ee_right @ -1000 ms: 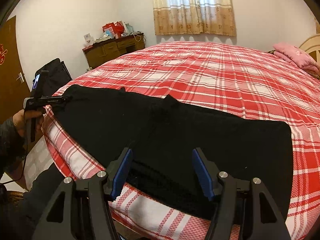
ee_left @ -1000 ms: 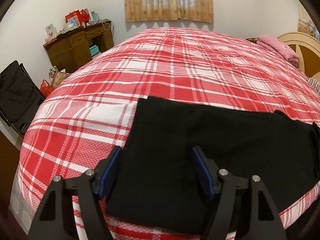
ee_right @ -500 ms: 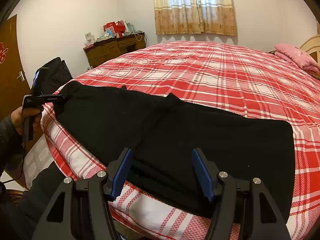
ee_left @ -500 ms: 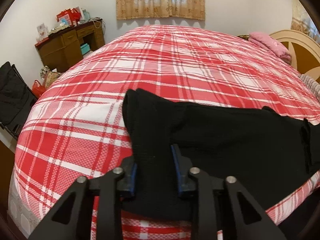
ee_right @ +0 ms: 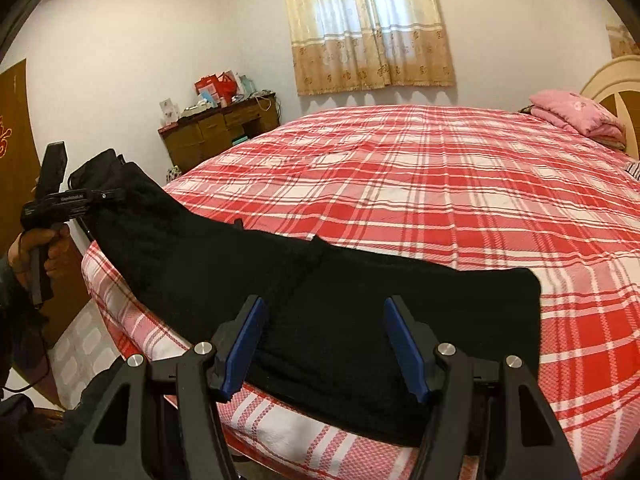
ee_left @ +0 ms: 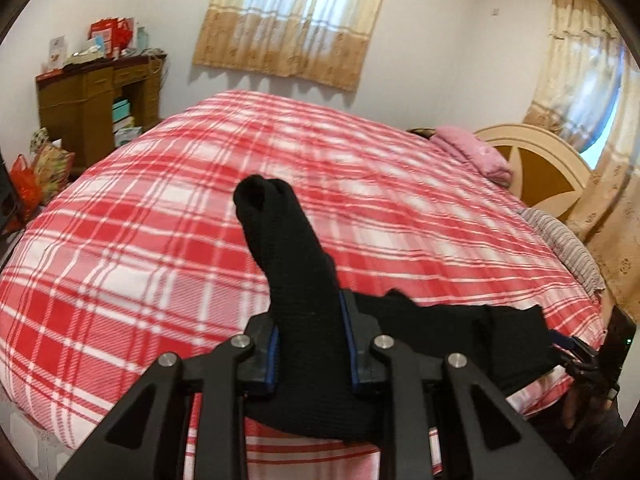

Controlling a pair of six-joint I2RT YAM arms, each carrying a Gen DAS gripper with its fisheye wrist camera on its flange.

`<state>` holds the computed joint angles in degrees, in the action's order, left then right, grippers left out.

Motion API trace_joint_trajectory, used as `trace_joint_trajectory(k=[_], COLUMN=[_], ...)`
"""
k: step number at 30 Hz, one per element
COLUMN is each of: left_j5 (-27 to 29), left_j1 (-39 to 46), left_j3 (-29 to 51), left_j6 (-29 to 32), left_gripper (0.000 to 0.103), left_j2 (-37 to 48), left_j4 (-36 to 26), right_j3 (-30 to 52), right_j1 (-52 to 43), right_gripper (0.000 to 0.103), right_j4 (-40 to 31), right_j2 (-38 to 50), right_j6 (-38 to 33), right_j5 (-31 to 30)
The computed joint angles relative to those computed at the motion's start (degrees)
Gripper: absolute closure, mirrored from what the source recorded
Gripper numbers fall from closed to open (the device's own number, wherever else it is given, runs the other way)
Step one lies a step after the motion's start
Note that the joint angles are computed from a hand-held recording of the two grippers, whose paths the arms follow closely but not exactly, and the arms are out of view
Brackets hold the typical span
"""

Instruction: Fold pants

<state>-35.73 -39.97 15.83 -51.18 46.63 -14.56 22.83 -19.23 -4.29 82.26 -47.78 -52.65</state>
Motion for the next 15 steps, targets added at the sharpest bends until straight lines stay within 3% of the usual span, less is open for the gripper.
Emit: trace_joint_trajectory(k=[9,15], left_j5=[0.09,3.44], left_j1=[-8.70,-10.67], left_j3=[8.58,17.66], left_j6=[4.10,9.40], left_gripper=[0.077,0.077], left_j2=[13.71,23.57], left_j4=[10.88,15.88], right_j3=[6.91,10.95], right_j1=[-8.99,-14.18], right_gripper=[0.039,0.039], right_j4=[-8.57,-7.44], right_j2=[3.87,9.21], right_j6=[-3.53,-2.94], right_j5=[-2.22,-1.92])
